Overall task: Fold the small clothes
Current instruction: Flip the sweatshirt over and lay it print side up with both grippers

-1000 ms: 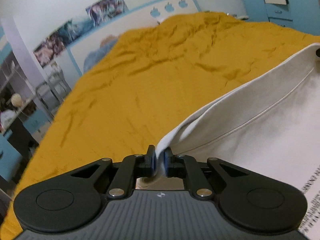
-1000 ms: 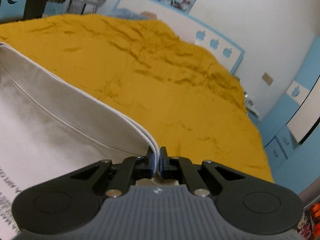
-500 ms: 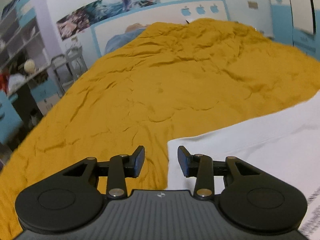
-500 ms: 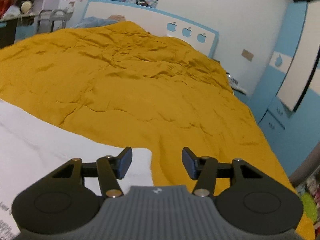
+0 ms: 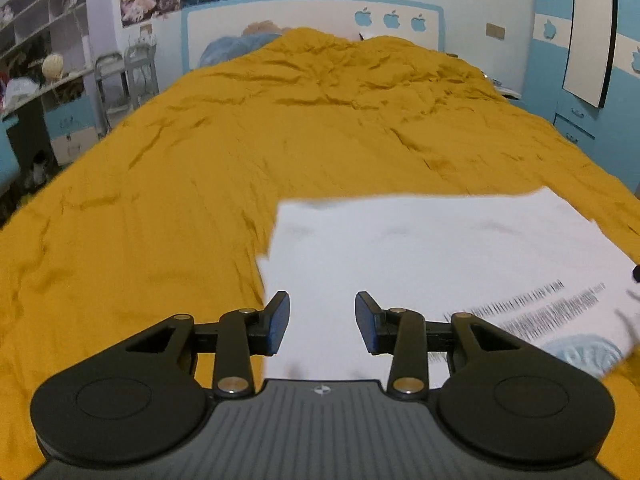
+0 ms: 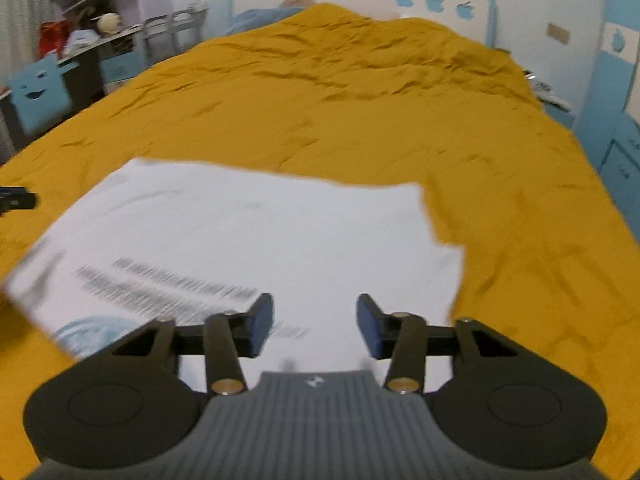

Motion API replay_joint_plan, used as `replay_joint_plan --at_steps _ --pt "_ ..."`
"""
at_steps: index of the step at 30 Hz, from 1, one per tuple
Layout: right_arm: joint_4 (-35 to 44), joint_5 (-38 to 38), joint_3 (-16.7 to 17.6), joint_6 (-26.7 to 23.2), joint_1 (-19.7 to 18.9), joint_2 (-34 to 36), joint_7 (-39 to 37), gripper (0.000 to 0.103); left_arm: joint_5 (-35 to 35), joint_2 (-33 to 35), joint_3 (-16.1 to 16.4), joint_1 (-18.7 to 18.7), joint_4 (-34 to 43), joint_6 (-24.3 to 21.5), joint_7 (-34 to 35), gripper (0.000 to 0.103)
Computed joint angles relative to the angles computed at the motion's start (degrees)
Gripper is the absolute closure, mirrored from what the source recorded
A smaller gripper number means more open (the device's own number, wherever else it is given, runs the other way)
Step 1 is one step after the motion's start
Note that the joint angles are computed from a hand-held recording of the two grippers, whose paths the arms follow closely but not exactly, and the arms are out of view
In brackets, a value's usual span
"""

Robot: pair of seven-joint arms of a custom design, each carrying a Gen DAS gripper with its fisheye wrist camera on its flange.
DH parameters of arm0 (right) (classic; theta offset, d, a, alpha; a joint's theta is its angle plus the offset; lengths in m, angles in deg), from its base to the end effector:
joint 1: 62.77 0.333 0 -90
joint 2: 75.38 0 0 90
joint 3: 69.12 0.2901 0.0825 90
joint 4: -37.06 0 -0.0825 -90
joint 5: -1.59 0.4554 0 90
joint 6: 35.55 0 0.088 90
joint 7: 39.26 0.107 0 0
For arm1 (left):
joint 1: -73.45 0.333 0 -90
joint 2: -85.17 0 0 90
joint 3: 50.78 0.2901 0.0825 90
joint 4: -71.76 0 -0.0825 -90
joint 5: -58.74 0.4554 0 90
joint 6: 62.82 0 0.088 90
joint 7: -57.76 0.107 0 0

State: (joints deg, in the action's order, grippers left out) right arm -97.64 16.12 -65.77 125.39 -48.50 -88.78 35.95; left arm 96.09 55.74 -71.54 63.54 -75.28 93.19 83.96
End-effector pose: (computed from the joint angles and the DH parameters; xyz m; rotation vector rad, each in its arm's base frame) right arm 0.5565 0.1646 0.4406 -2.0541 1.4234 -0.4780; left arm 0.4271 -0.2746 0.4326 -1.7623 1.6908 -0.7531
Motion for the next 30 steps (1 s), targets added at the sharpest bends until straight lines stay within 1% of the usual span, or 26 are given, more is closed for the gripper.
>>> replay_joint_plan --at_steps 2,3,4,6,8,10,11,12,14,15,16,17,18,20,22,23,24,25,26,27,28,29,30 --pt "-3.6 0.4 0.9 1.1 0.7 -2.7 0.9 0.049 -2.3 0.0 0.5 -1.8 -1.3 1.6 -0.6 0.058" --pt "-5.1 -0.4 1.9 1.0 0.4 -3.9 3.0 0.049 -2.6 0.6 -0.4 -1.8 -1.3 2.4 -2.4 0.058" --pt "-6.2 -2.1 3.6 1.2 -0.4 -4.5 6.7 0.049 -2.4 1.4 -1.5 -1.6 -0.8 2.7 -3.9 0.058" --pt "-8.0 -4.3 6.3 3.4 -0.5 -5.2 12.7 0.049 -0.7 4.3 -4.2 -0.8 1.4 2.8 -7.6 0.058" --pt "-9.4 -9.9 11.1 7.1 -2.7 -5.2 21.0 0.049 1.3 7.1 -5.4 -0.8 3.3 3.4 -10.7 0.058" --pt "-10.0 -18.2 17.7 9.9 -7.5 -4.9 30.5 0.05 4.5 9.8 -6.6 -0.8 4.7 4.0 -14.5 0.058" --pt "-10.2 -22.2 21.2 10.4 -10.3 -4.9 35.3 0.05 5.1 11.1 -6.6 -1.3 5.5 3.3 -15.6 0.058" --pt "-10.3 -25.2 23.4 10.6 -12.1 -4.5 38.4 0.05 5.4 12.4 -6.4 -2.0 6.0 2.2 -16.2 0.058" --pt "-10.8 -30.6 26.8 9.9 -14.6 -4.0 43.2 0.05 7.6 13.9 -6.1 -2.9 6.4 0.7 -17.5 0.058" --pt "-11.2 -32.6 27.4 9.4 -14.9 -3.8 44.4 0.05 8.6 14.4 -5.7 -3.5 6.4 0.5 -17.8 0.058" --pt "-12.1 -34.5 27.9 10.3 -15.3 -3.6 45.8 0.05 9.1 14.9 -5.0 -4.2 6.4 0.3 -17.3 0.058" --pt "-13.2 -36.4 28.2 11.9 -15.8 -3.9 47.2 0.05 9.7 15.2 -4.4 -4.9 6.3 0.3 -17.4 0.058" --pt "-13.9 -37.6 27.7 13.1 -15.8 -3.8 47.9 0.05 10.1 15.3 -3.6 -5.3 6.3 0.6 -17.5 0.058" --pt "-14.2 -36.9 24.4 12.9 -12.7 -3.6 47.2 0.05 10.1 15.6 -2.4 -6.1 6.6 1.1 -17.4 0.058" --pt "-14.2 -33.4 18.5 12.5 -7.3 -3.6 43.5 0.05 9.9 13.9 -1.6 -6.7 5.4 2.2 -17.6 0.058" --pt "-15.0 -30.4 15.0 13.1 -4.2 -4.3 41.1 0.053 10.0 12.6 -1.3 -6.6 4.6 2.7 -18.0 0.058" --pt "-15.8 -27.1 11.7 13.7 -1.2 -5.0 38.5 0.054 10.3 10.9 -1.5 -6.3 3.6 2.5 -18.8 0.058" --pt "-16.7 -24.1 9.4 13.9 0.8 -6.1 36.6 0.054 10.5 9.4 -1.8 -6.0 2.7 1.8 -19.7 0.058" --pt "-17.4 -22.1 8.3 13.8 1.1 -7.3 35.8 0.054 10.0 7.8 -1.4 -5.8 1.7 1.4 -19.5 0.058" --pt "-18.3 -21.0 8.4 13.9 0.0 -8.8 36.2 0.054 9.6 5.9 -1.2 -5.3 0.6 0.8 -19.7 0.058" --pt "-18.5 -20.2 8.7 14.0 -1.4 -9.7 36.5 0.054 9.4 4.5 -1.6 -4.7 -0.1 -0.2 -20.6 0.058" --pt "-19.3 -19.8 9.9 14.3 -3.8 -11.1 37.6 0.054 9.0 2.8 -1.8 -4.2 -1.1 -1.2 -21.4 0.058" --pt "-20.0 -19.9 12.0 14.5 -7.0 -12.5 39.1 0.054 8.5 1.4 -1.7 -3.6 -2.0 -2.4 -22.1 0.058"
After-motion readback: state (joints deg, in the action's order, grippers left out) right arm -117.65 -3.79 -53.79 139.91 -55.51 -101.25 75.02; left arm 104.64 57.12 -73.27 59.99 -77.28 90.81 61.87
